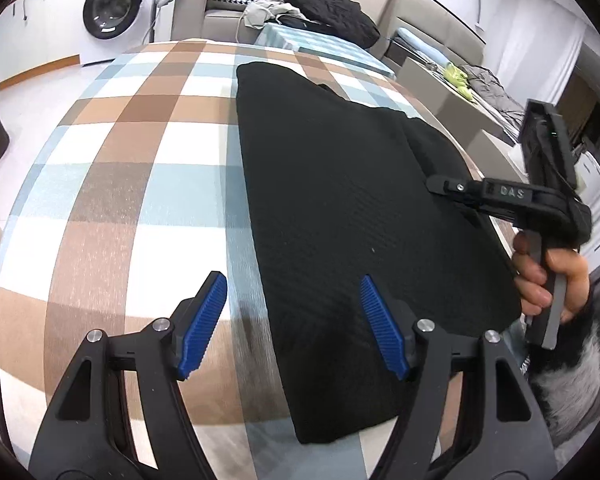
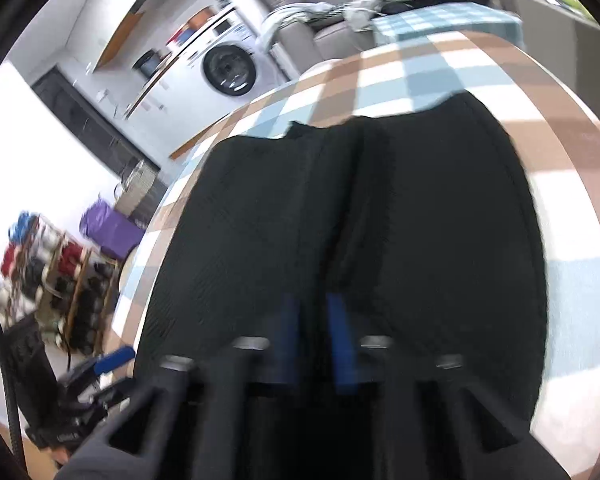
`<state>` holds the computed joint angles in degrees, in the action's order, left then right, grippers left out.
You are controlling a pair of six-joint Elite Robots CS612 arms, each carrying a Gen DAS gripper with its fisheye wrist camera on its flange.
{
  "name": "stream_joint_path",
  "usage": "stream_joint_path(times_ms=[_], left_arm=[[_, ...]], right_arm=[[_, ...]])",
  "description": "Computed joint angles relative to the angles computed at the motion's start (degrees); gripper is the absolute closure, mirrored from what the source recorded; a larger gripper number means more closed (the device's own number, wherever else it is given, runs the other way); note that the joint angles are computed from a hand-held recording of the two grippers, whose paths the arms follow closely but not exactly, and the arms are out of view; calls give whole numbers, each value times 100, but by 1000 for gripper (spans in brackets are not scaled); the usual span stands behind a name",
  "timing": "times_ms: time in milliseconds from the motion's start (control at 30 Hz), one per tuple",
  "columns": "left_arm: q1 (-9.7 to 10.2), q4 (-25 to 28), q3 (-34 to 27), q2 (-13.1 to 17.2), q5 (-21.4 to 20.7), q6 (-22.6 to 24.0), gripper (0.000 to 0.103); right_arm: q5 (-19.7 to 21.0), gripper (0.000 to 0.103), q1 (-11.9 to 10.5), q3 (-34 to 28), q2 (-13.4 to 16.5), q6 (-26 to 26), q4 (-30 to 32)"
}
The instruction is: Fold small clothes
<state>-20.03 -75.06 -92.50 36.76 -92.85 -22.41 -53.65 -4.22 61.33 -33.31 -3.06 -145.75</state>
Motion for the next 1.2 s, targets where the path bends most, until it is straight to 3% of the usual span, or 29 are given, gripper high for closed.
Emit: stream_joint_path(times_ms=[67,133,200,267,400,433,500,533,567,667,767,800,833,867,900,1067,1133,1200], left_arm=[[3,-83,44,-20,-13,13,36],[4,-169,101,-51,-24,85,36],[2,-221,170,-73,-25,134,36],[5,-217,257,-100,-14,140,36],[6,-184,348,-113,-84,125,36],[4,-188,347,-104,-96,132,36],[1,-169,374,-107,-107,148,36],[-2,-174,378,-104,-114,143,36],[0,-191,399,-108,-122,131,36],[12,-231,452,-118,-135,94,36],[33,-279,549,-149,-154,31,36],[36,-286,582,-162,-132,24,36],[38,-294,599,-170,-118,22,36],[41,-311,620,-180,-108,23,36],[44,-319,632,-189,-101,17,36],[42,-468,602,-231,-73,36,36],[39,-505,615,-245,-112,120,36],[33,-514,657,-248,-115,162,36]], right_arm=[[60,94,-18,205,-121,-83,-634],[-18,95,-40,290,-210,-68,-887],[-273,97,-60,219,-200,1,-840],[-774,102,-52,143,-145,147,-677],[-468,102,-165,4,-41,397,-154],[-288,97,-195,33,-50,385,-123],[72,79,-250,119,-79,484,-197],[194,62,-254,130,-70,534,-241],[294,56,-265,151,-71,556,-291],[476,57,-228,20,-9,408,-85],[310,57,-128,-232,114,137,300],[234,57,-100,-332,168,96,414],[149,65,-73,-421,220,92,474],[52,86,-46,-428,237,119,313],[-76,94,-10,-440,242,49,237],[-183,96,-5,9,-131,-122,-612],[-339,95,-35,63,-214,-114,-698],[-687,95,-33,-74,-140,-64,-394]])
